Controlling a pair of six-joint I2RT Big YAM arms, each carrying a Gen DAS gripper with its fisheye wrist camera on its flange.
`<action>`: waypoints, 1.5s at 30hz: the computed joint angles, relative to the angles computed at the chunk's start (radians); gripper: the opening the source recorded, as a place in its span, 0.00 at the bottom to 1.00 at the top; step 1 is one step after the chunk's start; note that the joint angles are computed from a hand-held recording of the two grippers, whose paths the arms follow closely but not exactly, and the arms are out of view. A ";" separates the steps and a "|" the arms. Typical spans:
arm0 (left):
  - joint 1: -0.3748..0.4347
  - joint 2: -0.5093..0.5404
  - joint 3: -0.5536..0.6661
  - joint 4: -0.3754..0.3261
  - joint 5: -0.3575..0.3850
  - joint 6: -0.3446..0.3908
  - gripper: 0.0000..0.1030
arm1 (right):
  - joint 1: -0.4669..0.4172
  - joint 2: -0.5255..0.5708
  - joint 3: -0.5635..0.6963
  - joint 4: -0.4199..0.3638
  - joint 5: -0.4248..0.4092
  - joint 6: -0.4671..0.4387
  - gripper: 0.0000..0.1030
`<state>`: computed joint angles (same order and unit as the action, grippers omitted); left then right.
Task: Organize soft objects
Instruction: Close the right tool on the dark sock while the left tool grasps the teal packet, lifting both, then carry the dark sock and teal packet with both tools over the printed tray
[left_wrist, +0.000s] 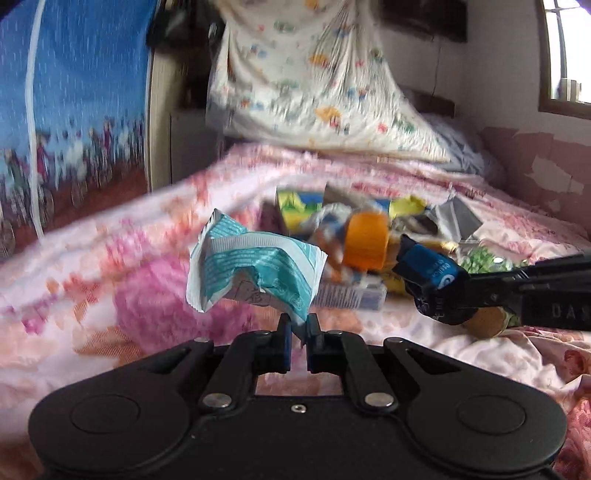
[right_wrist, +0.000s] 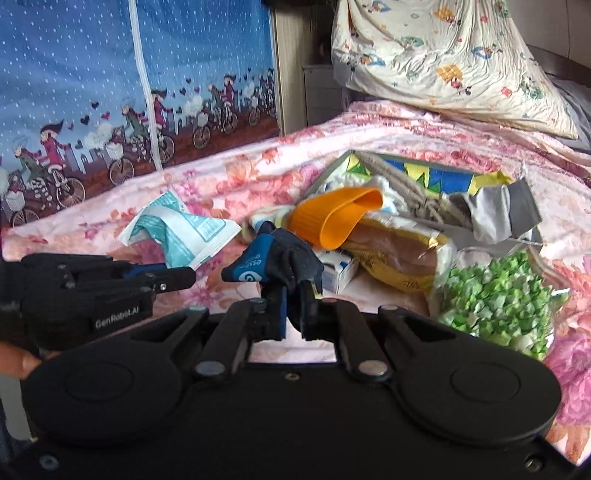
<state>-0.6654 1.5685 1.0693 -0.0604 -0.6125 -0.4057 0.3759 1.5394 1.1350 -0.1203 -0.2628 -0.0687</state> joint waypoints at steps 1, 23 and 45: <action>-0.012 -0.005 -0.009 0.025 -0.020 0.014 0.06 | -0.007 -0.011 -0.007 0.006 -0.012 0.002 0.02; -0.104 -0.001 0.139 0.066 -0.083 0.258 0.07 | -0.152 -0.134 -0.035 0.091 -0.180 0.114 0.02; 0.098 0.351 0.733 -0.237 0.281 0.380 0.07 | -0.258 0.253 0.522 -0.083 -0.105 0.047 0.02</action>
<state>-0.5678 1.9198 1.8022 -0.2974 -0.3319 -0.0259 0.1178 1.7925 1.6573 -0.2034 -0.3678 -0.0219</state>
